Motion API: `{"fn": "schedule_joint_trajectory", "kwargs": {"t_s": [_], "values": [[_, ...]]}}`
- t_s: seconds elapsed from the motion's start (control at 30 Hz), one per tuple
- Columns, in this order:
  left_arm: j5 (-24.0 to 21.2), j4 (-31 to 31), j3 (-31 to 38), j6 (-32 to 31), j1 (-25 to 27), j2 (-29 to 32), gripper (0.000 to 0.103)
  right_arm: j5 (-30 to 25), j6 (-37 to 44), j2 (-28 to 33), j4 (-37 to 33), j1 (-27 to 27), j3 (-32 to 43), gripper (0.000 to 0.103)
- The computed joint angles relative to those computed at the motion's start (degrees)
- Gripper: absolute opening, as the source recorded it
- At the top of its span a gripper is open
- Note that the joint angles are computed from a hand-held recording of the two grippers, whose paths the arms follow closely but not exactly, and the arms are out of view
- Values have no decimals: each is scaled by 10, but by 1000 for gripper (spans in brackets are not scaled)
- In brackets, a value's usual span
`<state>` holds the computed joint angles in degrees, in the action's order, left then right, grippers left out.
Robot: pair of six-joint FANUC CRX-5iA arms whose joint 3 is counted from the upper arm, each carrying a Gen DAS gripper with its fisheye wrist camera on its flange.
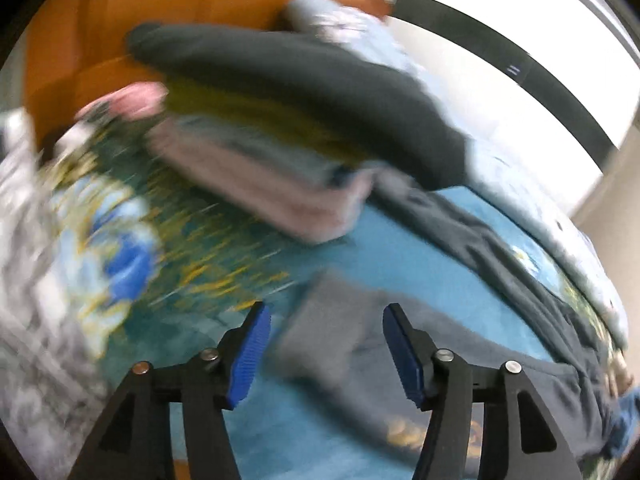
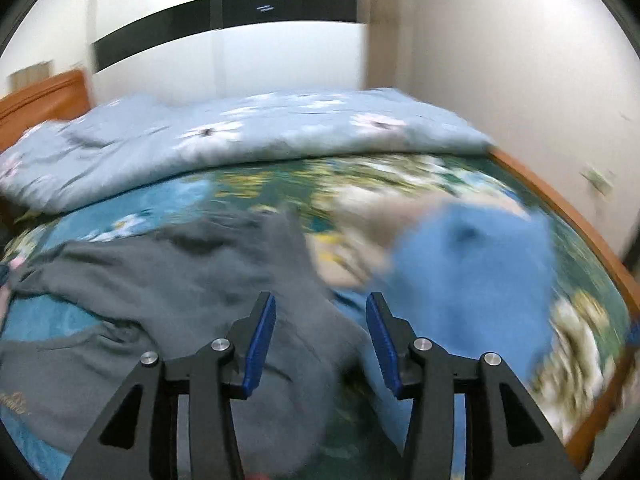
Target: Fold clothes
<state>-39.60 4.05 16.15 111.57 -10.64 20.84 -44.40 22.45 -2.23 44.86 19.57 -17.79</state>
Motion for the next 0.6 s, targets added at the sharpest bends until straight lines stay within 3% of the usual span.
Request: {"fn": "schedule_joint_trajectory", "kwargs": {"t_s": [0.1,0.13,0.27,0.4,0.43,0.47,0.53,0.57,0.6], "values": [[-28,87,69,-75,-9,65,65,31,171,90,-177,-41,137,48],[-45,112,99,-93,-12,90,65,16,198,123,-205,-52,180,48],[-66,128,172,-112,-28,145,65,-62,249,259,-263,-85,357,48],[-112,107,245,-123,-35,187,65,-154,263,354,-287,-105,483,48],[-125,100,267,-123,-36,199,65,-156,267,358,-303,-111,491,48],[-134,94,284,-117,-36,209,65,-155,271,360,-320,-116,498,46],[-143,91,299,-104,-36,217,65,-141,285,355,-356,-125,497,27],[-152,97,317,-98,-33,231,65,-144,290,357,-361,-126,503,11],[-161,106,335,-93,-31,245,65,-146,295,359,-367,-128,508,8]]}}
